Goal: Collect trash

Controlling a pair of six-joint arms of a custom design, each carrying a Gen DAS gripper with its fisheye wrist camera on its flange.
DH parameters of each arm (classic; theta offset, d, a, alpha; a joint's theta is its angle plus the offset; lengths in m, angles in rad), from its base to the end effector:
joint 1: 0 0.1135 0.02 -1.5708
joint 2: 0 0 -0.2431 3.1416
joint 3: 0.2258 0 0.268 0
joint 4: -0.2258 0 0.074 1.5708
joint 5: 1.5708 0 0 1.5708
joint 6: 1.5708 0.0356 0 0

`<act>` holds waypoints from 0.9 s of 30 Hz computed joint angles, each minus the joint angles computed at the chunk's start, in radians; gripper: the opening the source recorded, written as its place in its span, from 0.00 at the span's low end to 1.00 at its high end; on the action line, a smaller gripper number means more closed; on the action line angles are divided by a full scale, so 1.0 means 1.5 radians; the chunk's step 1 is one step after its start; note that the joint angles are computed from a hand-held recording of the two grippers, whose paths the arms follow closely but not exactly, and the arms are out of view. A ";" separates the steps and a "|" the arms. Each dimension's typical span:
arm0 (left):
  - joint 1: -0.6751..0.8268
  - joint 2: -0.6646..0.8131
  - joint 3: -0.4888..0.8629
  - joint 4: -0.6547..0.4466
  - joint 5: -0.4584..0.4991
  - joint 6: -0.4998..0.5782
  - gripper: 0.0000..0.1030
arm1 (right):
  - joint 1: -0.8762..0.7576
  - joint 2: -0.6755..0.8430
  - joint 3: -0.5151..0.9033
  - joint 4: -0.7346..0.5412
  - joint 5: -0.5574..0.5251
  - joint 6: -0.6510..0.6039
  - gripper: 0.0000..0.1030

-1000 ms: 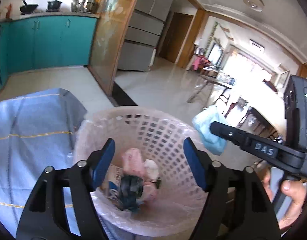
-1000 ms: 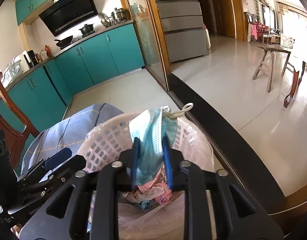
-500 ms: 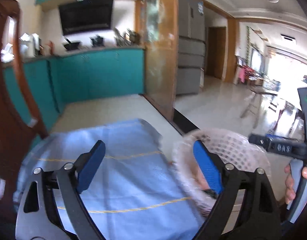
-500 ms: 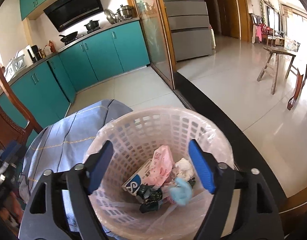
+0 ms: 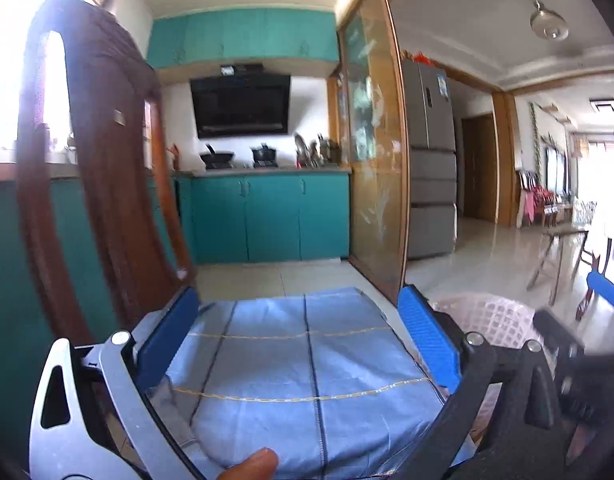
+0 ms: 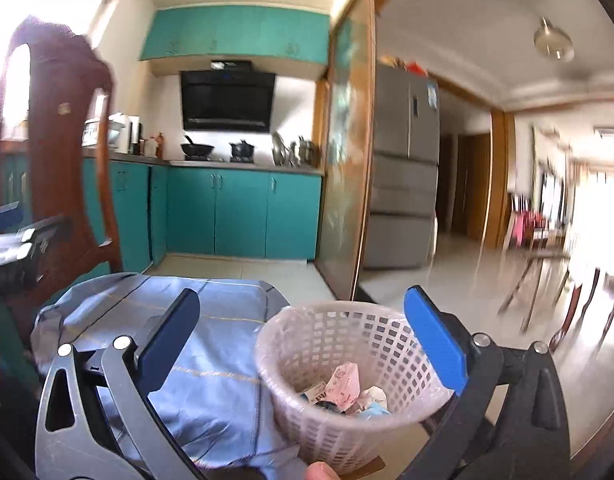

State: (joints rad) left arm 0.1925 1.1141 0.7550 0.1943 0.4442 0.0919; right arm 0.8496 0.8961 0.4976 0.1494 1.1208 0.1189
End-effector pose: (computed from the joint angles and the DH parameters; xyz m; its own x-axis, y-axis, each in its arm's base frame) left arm 0.2808 0.0391 0.2787 -0.1380 0.0575 -0.9888 0.2571 0.9662 0.0203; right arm 0.1686 0.1432 0.2352 -0.1320 -0.0720 -0.9886 0.2671 0.9579 -0.1055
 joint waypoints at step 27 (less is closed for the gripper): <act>0.041 -0.082 -0.096 0.123 0.017 -0.005 0.97 | 0.046 0.051 -0.026 0.180 0.064 -0.103 0.97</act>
